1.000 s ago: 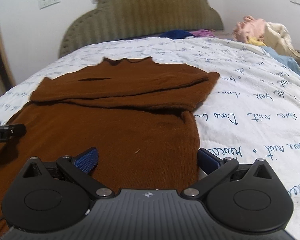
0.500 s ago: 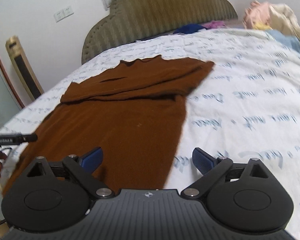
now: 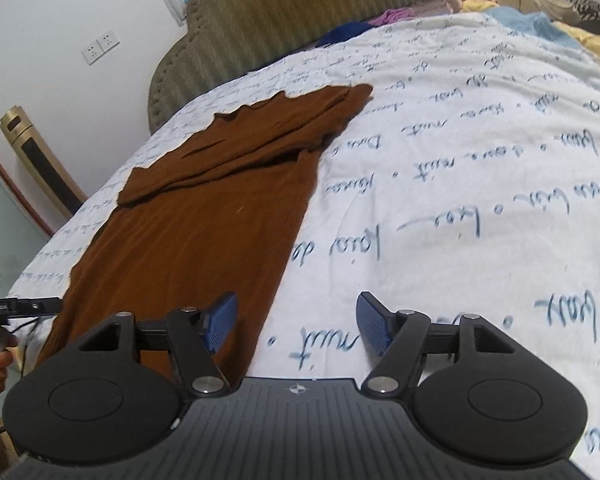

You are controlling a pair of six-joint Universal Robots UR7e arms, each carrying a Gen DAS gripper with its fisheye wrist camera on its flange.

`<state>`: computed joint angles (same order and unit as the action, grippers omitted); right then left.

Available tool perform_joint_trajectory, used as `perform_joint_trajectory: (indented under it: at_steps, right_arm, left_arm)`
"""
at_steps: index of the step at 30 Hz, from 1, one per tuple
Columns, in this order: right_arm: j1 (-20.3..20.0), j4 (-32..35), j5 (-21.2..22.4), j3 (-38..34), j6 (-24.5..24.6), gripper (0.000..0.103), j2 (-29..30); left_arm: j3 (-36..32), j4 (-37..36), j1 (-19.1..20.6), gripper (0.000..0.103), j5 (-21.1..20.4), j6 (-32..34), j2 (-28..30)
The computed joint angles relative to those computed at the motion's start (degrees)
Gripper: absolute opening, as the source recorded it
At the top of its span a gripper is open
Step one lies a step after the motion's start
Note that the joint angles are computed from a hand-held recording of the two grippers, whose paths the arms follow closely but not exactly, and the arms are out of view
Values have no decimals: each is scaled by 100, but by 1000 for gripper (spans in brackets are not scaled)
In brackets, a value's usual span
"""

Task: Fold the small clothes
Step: 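Reach both tools to the brown sweater's hem and close on it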

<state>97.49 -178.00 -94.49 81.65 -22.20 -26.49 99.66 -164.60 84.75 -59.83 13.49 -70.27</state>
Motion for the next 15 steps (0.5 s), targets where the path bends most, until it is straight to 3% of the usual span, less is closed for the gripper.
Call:
perform_joint_trajectory:
  at_steps: [3,8,11,15]
  right_arm:
    - [-56,123,262,141,107,66,-91]
    - [-107,530,711,224,223,64,-163]
    - [-81,915,880,180,150,64,-173]
    - [-88,1534,1278,-1,168,61,-115]
  left_arm:
    - [87,155,1,103,-110,103,-90]
    - [127,655,85,103,-653,126,-272]
    - [52,1037,200,103,-1156,4,-362]
    - [-192,1619,482,102,-2213,-304,-365]
